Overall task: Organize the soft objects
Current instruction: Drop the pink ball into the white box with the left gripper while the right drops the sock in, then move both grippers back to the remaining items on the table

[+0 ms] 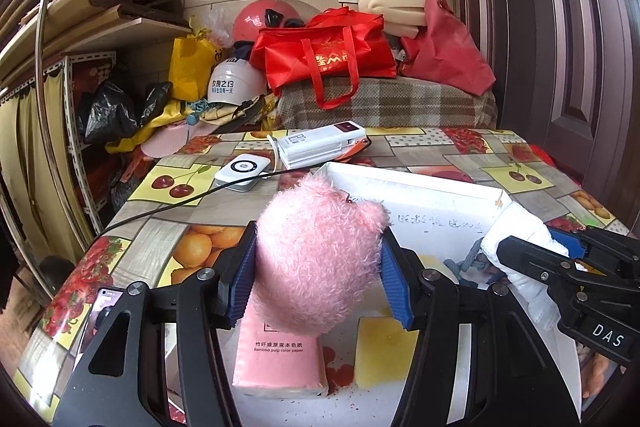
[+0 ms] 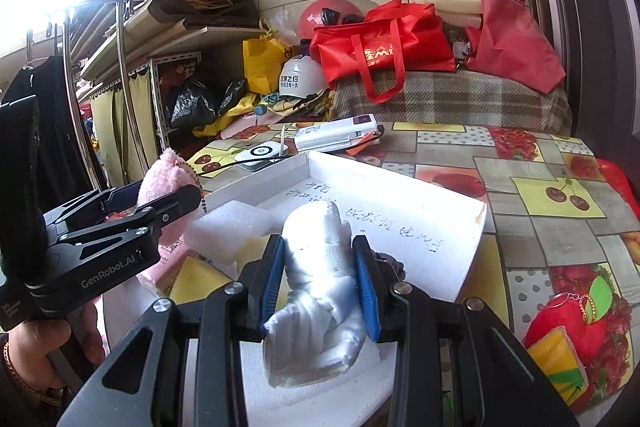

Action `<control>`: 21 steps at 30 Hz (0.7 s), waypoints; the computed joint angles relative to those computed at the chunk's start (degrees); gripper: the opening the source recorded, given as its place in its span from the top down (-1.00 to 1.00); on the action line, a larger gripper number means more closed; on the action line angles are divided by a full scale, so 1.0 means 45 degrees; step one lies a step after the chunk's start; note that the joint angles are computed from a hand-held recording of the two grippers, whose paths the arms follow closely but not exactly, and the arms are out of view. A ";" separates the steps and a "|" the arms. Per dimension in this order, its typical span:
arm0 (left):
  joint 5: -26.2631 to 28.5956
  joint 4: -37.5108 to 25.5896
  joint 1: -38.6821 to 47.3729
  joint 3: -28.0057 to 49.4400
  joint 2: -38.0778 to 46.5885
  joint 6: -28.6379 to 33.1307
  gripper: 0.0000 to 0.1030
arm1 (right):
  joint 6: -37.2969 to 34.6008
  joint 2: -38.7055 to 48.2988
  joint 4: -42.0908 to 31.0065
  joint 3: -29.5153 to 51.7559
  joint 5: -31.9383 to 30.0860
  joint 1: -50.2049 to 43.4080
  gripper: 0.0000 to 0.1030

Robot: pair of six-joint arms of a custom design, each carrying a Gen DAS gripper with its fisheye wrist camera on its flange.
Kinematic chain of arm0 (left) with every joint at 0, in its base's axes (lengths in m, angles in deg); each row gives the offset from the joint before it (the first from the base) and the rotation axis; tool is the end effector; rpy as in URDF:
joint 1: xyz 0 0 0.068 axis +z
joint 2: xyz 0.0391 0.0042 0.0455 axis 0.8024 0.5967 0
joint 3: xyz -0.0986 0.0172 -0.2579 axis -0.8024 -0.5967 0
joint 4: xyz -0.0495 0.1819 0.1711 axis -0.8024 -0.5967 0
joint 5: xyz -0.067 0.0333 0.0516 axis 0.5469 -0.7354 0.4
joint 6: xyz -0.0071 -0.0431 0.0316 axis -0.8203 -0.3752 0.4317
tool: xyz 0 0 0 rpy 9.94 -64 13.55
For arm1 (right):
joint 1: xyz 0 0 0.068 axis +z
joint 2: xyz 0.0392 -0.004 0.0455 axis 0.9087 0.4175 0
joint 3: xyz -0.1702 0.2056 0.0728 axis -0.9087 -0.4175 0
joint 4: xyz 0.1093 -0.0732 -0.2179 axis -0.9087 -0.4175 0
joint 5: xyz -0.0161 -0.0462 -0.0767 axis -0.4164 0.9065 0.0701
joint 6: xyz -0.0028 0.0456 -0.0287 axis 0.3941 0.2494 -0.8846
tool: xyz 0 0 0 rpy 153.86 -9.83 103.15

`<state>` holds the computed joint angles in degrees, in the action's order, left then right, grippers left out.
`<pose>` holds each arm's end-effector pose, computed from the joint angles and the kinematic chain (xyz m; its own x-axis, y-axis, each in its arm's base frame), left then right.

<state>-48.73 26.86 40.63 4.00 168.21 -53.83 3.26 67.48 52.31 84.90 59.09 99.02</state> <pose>0.3428 -0.0858 0.2201 -0.3550 0.1679 -0.9197 0.4509 0.8925 -0.0112 0.2233 0.1264 0.1624 -0.3499 0.0505 -0.9354 0.0219 0.9987 0.0457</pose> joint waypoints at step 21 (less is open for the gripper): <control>-0.1119 0.1027 -0.0174 -0.0738 -0.0427 -0.0310 -1.00 | -0.0365 0.0286 0.0086 0.0213 0.0825 0.0255 -0.67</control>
